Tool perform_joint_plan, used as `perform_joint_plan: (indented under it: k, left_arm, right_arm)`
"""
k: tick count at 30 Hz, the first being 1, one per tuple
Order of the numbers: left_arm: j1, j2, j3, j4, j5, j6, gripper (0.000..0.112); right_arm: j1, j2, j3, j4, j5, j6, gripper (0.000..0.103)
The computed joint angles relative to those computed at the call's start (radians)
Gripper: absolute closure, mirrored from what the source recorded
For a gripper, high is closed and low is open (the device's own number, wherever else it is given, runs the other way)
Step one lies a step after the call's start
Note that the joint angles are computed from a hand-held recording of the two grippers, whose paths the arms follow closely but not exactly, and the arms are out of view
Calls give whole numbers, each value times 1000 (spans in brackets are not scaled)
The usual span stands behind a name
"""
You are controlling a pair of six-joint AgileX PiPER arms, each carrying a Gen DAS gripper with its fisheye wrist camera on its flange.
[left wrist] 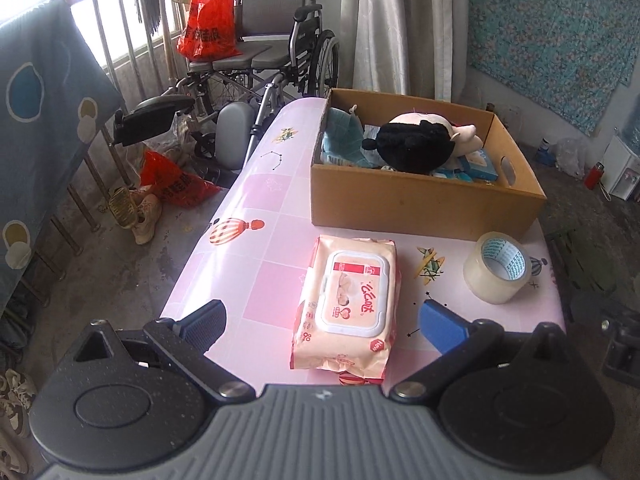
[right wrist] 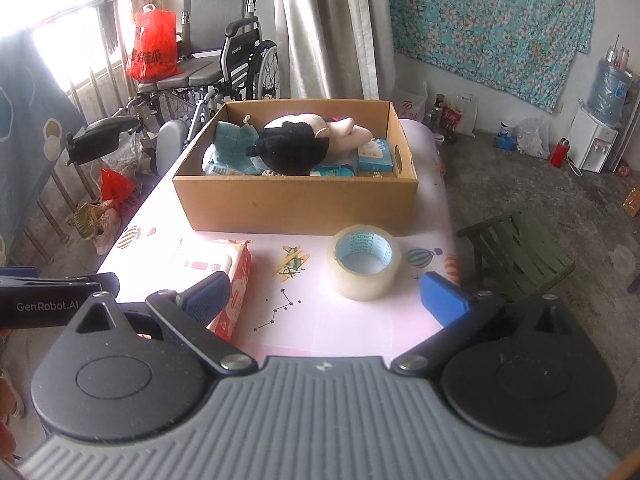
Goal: Organize soft objects
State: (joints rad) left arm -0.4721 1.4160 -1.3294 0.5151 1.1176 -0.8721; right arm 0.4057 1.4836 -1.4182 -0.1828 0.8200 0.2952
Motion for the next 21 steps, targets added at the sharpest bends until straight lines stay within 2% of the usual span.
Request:
perform_joint_plan:
  k: [4, 9, 21]
  left_arm:
    - [-49, -17, -3, 52, 44, -36, 9]
    - [-73, -26, -4, 66, 69, -59, 9]
    - [-103, -23, 45, 47, 38, -85, 9]
  right_arm:
    - [18, -28, -10, -7, 54, 19, 1]
    - [42, -64, 3, -28, 75, 42, 1]
    - [14, -72, 62, -40, 68, 56, 1]
